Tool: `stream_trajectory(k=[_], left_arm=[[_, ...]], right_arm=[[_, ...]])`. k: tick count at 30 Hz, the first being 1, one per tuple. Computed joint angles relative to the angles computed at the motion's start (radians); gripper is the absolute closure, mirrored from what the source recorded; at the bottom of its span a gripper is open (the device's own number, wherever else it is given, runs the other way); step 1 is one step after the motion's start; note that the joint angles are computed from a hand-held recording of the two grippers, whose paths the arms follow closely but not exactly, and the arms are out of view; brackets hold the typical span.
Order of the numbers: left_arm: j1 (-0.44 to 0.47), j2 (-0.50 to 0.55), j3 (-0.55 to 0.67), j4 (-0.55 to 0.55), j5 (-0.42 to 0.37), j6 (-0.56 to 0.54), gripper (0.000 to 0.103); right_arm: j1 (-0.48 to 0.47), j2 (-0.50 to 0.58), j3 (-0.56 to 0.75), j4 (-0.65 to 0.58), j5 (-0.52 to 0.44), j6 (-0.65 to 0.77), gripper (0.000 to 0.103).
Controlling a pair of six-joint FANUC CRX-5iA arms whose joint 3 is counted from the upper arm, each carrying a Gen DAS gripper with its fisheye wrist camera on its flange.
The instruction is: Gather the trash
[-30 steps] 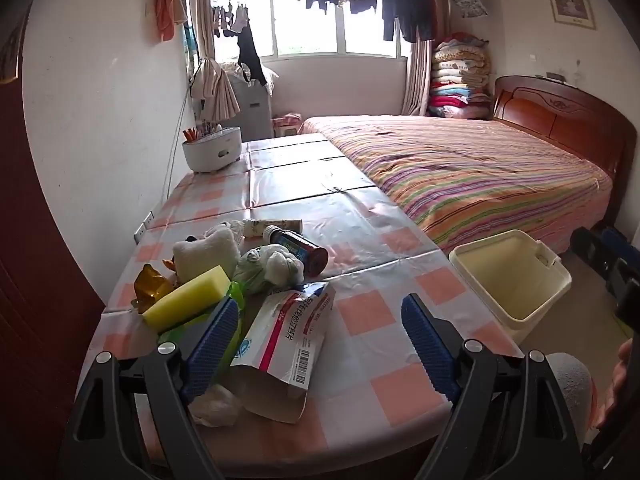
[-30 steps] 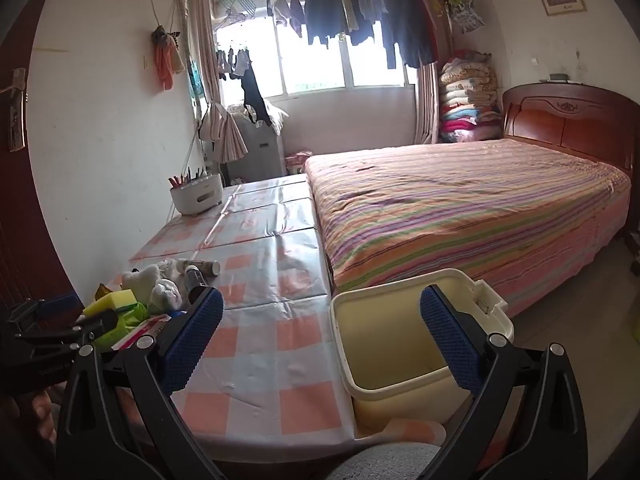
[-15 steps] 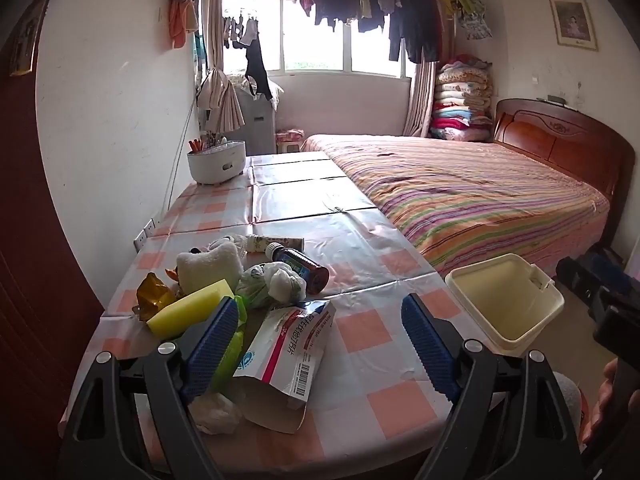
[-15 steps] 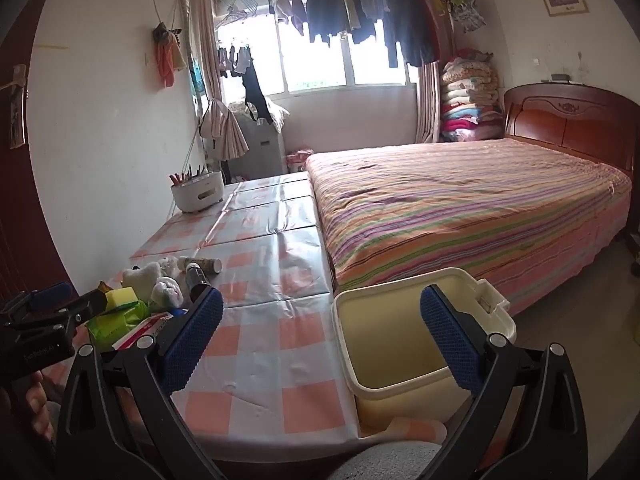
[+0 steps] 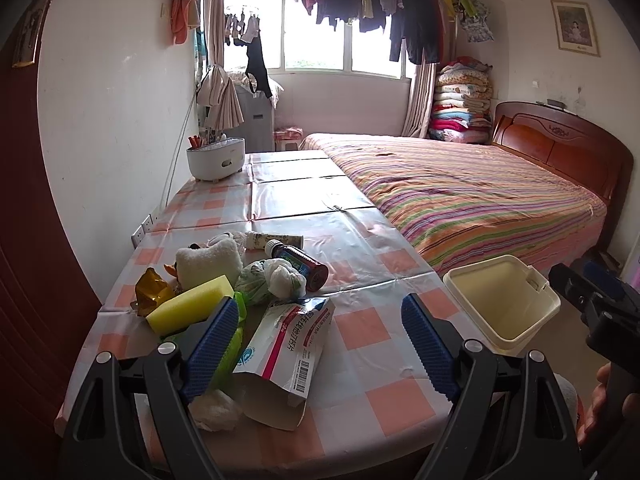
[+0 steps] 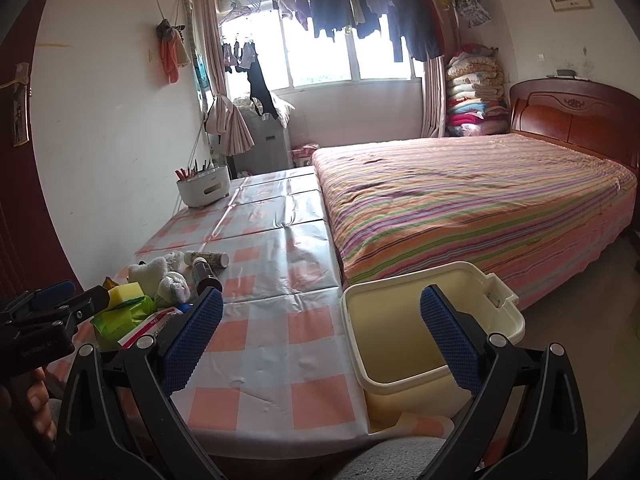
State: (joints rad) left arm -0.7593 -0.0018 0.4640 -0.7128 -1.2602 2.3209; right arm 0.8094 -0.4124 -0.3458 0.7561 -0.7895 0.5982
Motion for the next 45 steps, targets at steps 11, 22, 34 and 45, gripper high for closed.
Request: stream_trajectory(k=[11, 22, 34, 45], left_arm=[[0.007, 0.007, -0.004, 0.018, 0.003, -0.007, 0.022], [0.013, 0.014, -0.006, 0.032, 0.007, -0.016, 0.022], [0.01, 0.017, -0.006, 0.032, 0.006, -0.015, 0.022], [0.012, 0.016, -0.009, 0.033, 0.007, -0.014, 0.022]], right_arm=[[-0.007, 0.011, 0.011, -0.039, 0.002, 0.017, 0.006], [-0.015, 0.016, 0.015, -0.065, 0.005, 0.026, 0.006], [-0.018, 0.018, 0.014, -0.072, 0.01, 0.028, 0.006], [-0.016, 0.021, 0.015, -0.078, 0.009, 0.03, 0.006]])
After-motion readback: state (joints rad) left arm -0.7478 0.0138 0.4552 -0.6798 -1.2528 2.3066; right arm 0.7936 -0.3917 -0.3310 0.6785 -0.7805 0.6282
